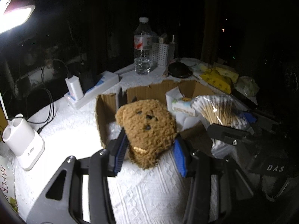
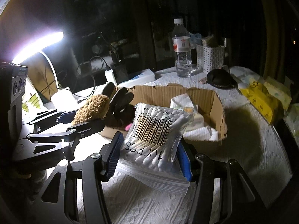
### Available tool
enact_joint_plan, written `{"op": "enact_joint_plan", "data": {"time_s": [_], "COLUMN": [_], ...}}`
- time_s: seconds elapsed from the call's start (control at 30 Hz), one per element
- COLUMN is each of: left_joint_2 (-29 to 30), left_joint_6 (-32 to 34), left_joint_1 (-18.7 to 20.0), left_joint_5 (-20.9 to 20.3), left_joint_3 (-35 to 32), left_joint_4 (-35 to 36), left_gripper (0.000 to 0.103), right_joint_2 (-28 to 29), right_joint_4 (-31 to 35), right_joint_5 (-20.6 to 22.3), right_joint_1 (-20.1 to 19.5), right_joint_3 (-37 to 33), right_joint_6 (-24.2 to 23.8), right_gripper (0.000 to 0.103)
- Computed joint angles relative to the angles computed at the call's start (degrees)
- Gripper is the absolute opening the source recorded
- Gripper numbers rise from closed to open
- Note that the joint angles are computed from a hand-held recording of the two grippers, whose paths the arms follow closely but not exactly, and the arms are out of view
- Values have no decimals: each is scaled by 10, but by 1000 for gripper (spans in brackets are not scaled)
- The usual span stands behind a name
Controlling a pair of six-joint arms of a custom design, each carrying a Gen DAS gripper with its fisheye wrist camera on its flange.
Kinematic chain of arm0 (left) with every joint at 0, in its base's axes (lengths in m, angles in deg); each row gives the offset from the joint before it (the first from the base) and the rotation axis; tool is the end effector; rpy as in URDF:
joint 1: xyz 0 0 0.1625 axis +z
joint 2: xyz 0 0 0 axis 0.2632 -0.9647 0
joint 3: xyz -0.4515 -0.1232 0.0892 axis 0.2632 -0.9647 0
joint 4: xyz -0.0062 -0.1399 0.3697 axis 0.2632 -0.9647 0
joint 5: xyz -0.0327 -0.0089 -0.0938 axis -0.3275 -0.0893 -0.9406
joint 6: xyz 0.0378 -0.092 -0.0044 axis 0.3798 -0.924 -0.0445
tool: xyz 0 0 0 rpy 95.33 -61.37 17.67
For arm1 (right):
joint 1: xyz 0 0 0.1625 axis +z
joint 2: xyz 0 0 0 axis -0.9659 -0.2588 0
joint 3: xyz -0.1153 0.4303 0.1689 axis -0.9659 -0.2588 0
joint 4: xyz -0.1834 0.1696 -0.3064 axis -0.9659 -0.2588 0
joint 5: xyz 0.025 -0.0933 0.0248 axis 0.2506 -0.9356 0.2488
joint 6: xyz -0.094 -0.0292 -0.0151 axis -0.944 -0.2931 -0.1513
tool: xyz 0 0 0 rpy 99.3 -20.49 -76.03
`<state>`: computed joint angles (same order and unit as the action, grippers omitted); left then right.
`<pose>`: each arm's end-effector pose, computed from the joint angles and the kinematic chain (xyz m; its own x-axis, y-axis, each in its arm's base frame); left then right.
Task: Organize soft objects
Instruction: 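Carry the bear plush into the box while the right tool carries the swab bag there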
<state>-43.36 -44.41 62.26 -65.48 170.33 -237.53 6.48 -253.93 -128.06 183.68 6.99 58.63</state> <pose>0.0103 -0.7052 0.2843 -0.6825 0.4623 -0.5661 0.7151 0.5827 -0.3862 0.3135 -0.6622 -0.0557 -0.7558 -0.2334 0.6118 -0.6015 0.6166 -0.5078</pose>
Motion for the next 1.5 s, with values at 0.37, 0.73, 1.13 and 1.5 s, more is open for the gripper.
{"op": "enact_joint_plan", "data": {"time_s": [0.37, 0.73, 1.13, 1.5], "left_joint_2": [29, 62, 98, 110], "left_joint_6": [6, -8, -24, -31], "left_joint_1": [-6, -3, 8, 14], "left_joint_5": [1, 15, 36, 49], "left_joint_3": [-35, -83, -132, -145], "left_joint_4": [-18, 2, 52, 68], "left_gripper": [47, 47, 47, 48], "right_joint_2": [7, 21, 43, 51], "right_joint_4": [20, 51, 105, 115], "right_joint_5": [4, 17, 31, 38], "right_joint_1": [-5, -22, -43, -49], "right_joint_3": [-46, -85, -132, -143], "right_joint_6": [-23, -12, 2, 5], "right_gripper": [58, 58, 58, 58]}}
